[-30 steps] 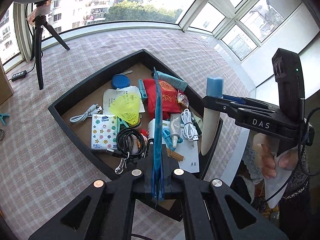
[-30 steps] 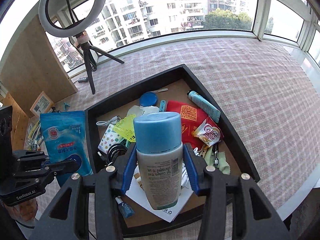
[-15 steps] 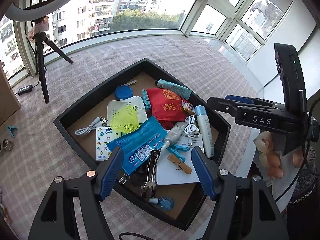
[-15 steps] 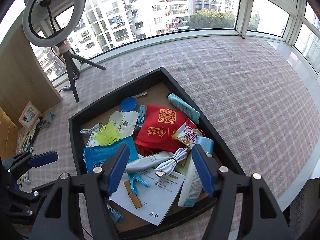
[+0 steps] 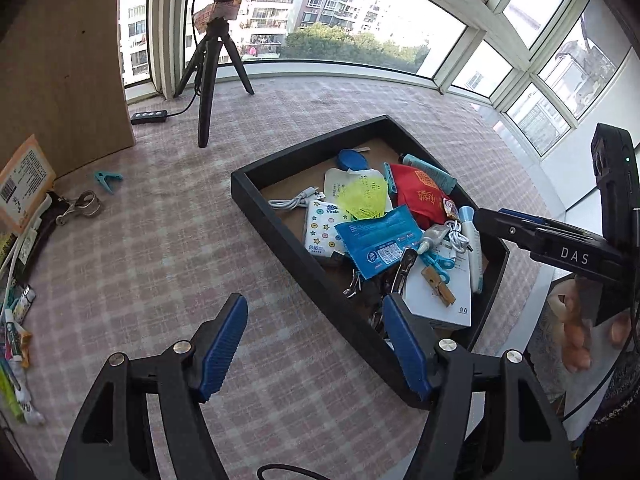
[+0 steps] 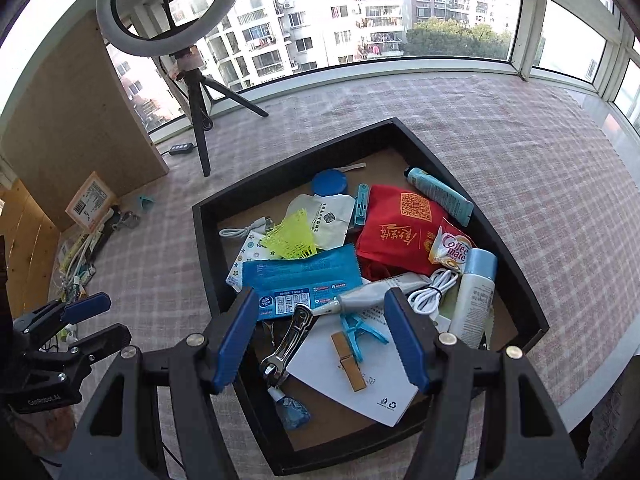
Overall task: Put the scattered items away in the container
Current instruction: 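Grasp the green lip balm tube with the right gripper while the left gripper grasps the plastic bag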
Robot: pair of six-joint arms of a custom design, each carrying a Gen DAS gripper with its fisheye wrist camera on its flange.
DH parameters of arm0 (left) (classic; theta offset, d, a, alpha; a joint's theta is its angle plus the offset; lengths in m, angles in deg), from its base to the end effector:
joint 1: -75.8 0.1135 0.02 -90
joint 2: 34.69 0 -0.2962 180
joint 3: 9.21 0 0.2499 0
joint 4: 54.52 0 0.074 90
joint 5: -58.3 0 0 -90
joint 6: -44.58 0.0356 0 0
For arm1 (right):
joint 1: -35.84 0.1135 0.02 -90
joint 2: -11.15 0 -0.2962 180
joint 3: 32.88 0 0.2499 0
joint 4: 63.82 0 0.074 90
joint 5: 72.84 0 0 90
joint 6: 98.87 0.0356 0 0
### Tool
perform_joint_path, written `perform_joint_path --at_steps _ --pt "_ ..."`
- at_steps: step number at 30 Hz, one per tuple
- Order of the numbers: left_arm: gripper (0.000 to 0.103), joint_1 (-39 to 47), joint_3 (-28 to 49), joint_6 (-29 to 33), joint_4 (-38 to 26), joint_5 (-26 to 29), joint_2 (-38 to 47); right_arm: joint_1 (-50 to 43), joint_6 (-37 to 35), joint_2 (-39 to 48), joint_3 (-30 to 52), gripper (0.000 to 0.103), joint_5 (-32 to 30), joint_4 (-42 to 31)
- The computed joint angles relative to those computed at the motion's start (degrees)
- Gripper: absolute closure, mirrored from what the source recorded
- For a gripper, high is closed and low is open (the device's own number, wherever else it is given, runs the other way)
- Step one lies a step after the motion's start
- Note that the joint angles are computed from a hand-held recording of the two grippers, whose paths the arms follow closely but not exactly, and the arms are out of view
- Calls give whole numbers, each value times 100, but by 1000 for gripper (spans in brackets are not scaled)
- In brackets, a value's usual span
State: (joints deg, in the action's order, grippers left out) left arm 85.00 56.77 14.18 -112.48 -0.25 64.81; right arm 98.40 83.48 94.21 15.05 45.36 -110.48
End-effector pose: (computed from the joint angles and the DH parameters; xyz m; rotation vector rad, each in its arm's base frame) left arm 0.2740 0.0256 0.1633 1.1730 2.5164 -0.6652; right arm 0.1088 0.1730 0.1594 0.7221 2.5302 0.0408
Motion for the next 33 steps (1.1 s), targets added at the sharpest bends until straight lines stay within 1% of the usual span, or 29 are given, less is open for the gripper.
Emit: perform_joint_path --at_steps 3,5,7,9,12,14,16,18,22,24,28,29,30,33 --pt "36 564 207 137 108 -183 337 42 -243 412 249 39 -15 381" --pt "36 918 463 177 48 -270 622 -28 -538 692 432 39 -117 661" --pt "36 1270 739 128 23 -292 870 -169 -994 940 580 39 -256 1054" --pt "36 1602 931 6 154 -302 1033 -284 -1441 1235 773 39 -370 1406" --pt "36 2049 1344 -142 160 -391 1369 -424 -1970 1673 1130 39 -566 1756" --pt "36 2297 1555 -274 351 -489 1547 -481 -2416 1959 1375 39 -740 2018" --pt "36 2551 1862 -399 374 -524 1764 -493 -2812 2284 1739 39 -837 2037" --pt "39 2771 2170 -497 365 -589 1978 -489 -3203 2589 2149 39 -882 1946" --pt "42 3063 2611 -488 514 -779 2278 -550 -3803 3034 2839 39 -1076 1824" --pt "44 3141 2861 -427 489 -848 2436 -625 -3923 3234 3187 39 -1173 1659" --pt "47 3215 3490 -405 389 -1037 2857 -818 -4183 3614 3814 39 -1591 1540" --pt "51 3217 3711 -400 273 -1060 3004 -847 -4253 3725 4008 39 -1664 1464" --pt "54 3220 3929 -388 150 -1082 3147 -864 -4312 3877 4284 39 -1708 1344" --pt "57 3174 4349 -313 41 -1176 3462 -923 -4517 4295 5020 39 -1893 1133"
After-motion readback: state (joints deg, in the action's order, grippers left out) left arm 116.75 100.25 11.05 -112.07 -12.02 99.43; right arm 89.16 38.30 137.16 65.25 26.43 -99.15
